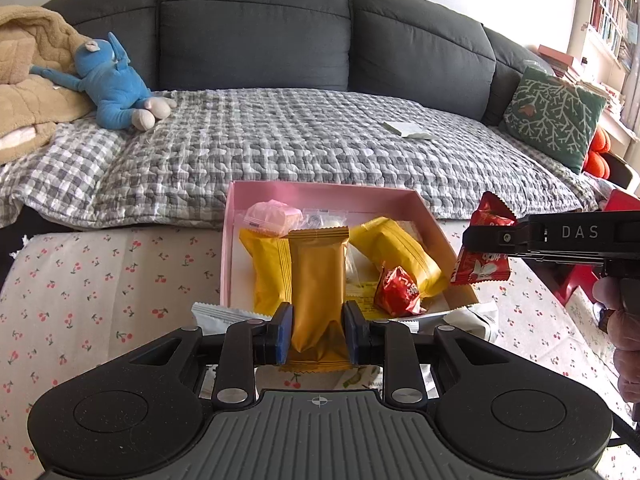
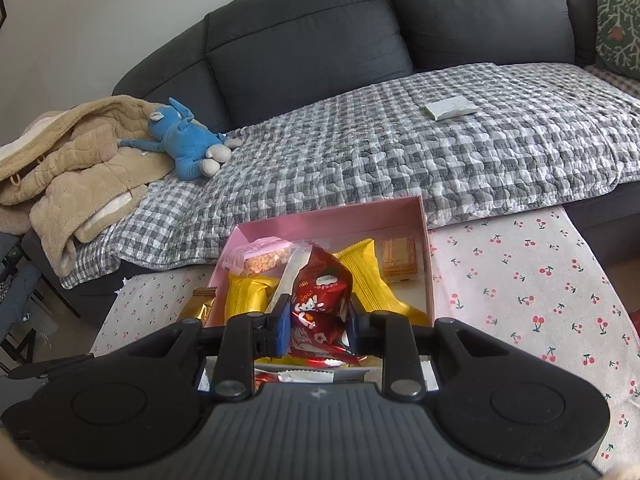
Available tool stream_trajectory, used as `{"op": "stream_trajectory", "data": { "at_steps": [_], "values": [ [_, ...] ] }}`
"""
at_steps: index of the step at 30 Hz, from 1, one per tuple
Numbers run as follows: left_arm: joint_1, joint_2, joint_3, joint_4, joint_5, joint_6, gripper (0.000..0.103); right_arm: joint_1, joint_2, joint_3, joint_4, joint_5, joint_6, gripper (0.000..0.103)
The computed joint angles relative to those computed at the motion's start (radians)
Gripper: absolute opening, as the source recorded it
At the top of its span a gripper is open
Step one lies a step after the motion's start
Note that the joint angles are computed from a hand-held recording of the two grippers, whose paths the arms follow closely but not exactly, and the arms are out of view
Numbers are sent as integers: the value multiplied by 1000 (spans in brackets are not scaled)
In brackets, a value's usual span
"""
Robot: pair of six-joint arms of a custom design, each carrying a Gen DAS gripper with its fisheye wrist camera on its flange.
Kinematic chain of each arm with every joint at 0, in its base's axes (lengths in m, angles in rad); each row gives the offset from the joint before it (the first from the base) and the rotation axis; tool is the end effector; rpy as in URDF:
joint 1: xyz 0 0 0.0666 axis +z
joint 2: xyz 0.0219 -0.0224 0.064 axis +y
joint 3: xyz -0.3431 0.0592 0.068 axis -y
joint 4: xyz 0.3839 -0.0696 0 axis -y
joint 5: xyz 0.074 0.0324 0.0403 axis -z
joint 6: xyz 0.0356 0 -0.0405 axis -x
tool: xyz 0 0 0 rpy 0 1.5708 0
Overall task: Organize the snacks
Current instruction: 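Carry the gold bar and red candy packets over the pink box with both tools, then lower both packets into the pink box and open both tools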
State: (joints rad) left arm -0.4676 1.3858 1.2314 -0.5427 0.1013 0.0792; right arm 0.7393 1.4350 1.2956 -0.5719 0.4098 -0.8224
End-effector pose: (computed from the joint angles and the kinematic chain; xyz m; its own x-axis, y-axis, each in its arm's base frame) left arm 0.4345 -0.2239 0.3509 -0.6122 0.2210 -0.7592 0.4707 0.8733 -0.1254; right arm 0.3820 0.3286 0.3566 -0.6177 0.3464 -0.7061 0.0847 0.9219 0.3781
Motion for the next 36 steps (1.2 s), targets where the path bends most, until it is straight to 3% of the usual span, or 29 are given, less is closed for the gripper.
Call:
{"op": "stream_trajectory", "data": {
  "at_steps": [11,21,31,34,36],
  "values": [
    [-20,188,208,-54,-33,-23,25,-94,66,45,89,-71,-41,25],
    [-34,339,344,-62,-67,20,25,-151,171,132,53,-112,-89,25],
    [-34,386,375,-44,-82,19,25,-165,218,174,23,-119,-74,26],
    [-37,382,365,-22,-88,10,28,-163,220,179,15,-103,-73,30],
    [-37,381,365,-23,-84,4,31,-163,214,176,13,-96,-76,42]
  ]
}}
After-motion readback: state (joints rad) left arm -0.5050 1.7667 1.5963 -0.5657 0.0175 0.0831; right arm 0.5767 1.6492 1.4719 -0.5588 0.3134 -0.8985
